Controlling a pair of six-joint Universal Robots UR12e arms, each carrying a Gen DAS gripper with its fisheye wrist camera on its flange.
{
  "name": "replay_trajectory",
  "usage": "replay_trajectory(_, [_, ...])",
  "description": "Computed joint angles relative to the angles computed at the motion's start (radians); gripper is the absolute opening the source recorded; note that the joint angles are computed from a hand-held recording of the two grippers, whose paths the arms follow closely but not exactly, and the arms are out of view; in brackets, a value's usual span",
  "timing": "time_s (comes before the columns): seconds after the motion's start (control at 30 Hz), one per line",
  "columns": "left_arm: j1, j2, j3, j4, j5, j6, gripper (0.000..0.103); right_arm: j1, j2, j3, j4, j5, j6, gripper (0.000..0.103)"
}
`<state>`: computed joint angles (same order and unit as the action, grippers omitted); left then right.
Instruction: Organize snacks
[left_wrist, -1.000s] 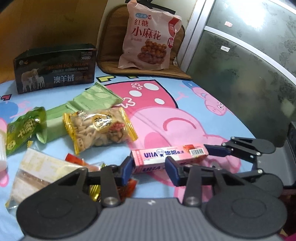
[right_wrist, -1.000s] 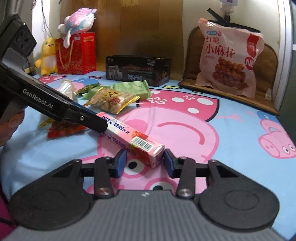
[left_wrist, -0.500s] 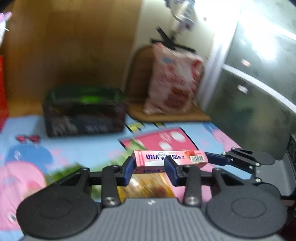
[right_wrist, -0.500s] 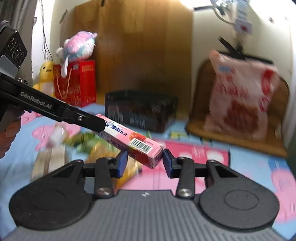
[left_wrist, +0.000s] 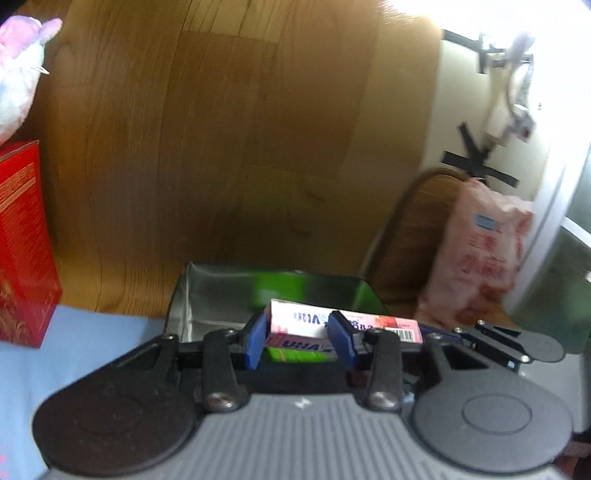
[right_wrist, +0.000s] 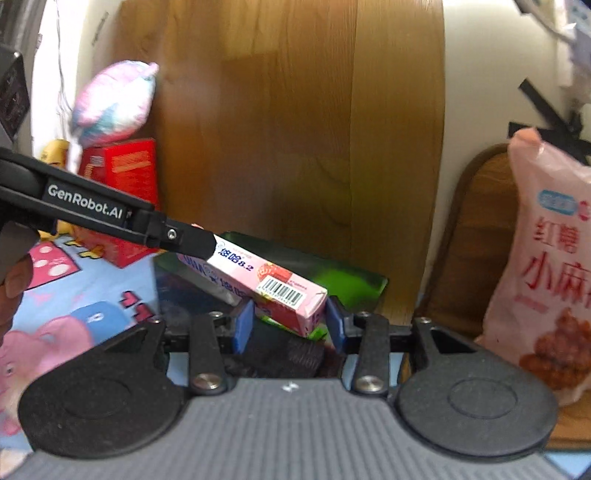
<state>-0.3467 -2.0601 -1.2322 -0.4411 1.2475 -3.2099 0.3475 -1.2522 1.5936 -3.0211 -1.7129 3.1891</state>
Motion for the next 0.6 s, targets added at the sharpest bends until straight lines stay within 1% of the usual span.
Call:
replay_trajectory(0.03, [-0.002,-0.01,0.011,0.001,0.008,-0.004,0.037,-0.001,0.005,-0.005,0.01,-0.002,0.004,0.051])
replay_trajectory(0.07, [-0.005,-0.022,0.024,-0.002,0.015,-0.011,0.037,-0.003,0.014,-0.007,-0.012,-0.002,0.015,0.056])
replay_trajectory(0.1, [-0.004,-0.032,0.033,-0.007,0.009,-0.019,0.037,-0.004,0.019,-0.008,-0.026,-0.009,0.024,0.058])
replay_trajectory(0.13, [-0.002,-0.035,0.033,-0.008,0.002,-0.023,0.04,-0.002,0.02,-0.008,-0.032,-0.026,0.031,0.062])
replay_trajectory(0.17, [-0.001,-0.037,0.032,-0.009,-0.002,-0.025,0.042,0.002,0.017,0.0,-0.055,-0.044,0.04,0.063])
replay_trajectory(0.2, [0.0,-0.033,0.023,-0.003,-0.002,-0.028,0.042,0.002,0.009,0.015,-0.079,-0.046,0.053,0.064])
replay_trajectory(0.27, [0.008,-0.011,-0.02,0.029,-0.019,-0.031,0.046,-0.001,-0.019,0.053,-0.108,-0.027,0.085,0.064])
replay_trajectory(0.3, [0.014,0.0,-0.037,0.036,-0.034,-0.031,0.046,-0.002,-0.041,0.08,-0.107,-0.014,0.108,0.064])
replay_trajectory(0.33, [0.022,0.017,-0.062,0.038,-0.058,-0.037,0.046,-0.006,-0.061,0.102,-0.092,0.007,0.133,0.064])
replay_trajectory(0.37, [0.03,0.03,-0.082,0.036,-0.09,-0.045,0.046,-0.015,-0.083,0.127,-0.073,0.047,0.165,0.064])
replay_trajectory(0.47, [0.054,0.075,-0.149,-0.014,-0.216,-0.06,0.046,-0.049,-0.14,0.194,0.003,0.213,0.256,0.064])
replay_trajectory(0.5, [0.059,0.087,-0.168,-0.037,-0.257,-0.061,0.046,-0.055,-0.153,0.212,0.03,0.249,0.28,0.064])
replay_trajectory(0.53, [0.063,0.1,-0.188,-0.071,-0.303,-0.054,0.046,-0.055,-0.162,0.224,0.049,0.26,0.3,0.064])
replay_trajectory(0.6, [0.061,0.118,-0.218,-0.116,-0.346,-0.04,0.046,-0.054,-0.173,0.24,0.082,0.276,0.32,0.062])
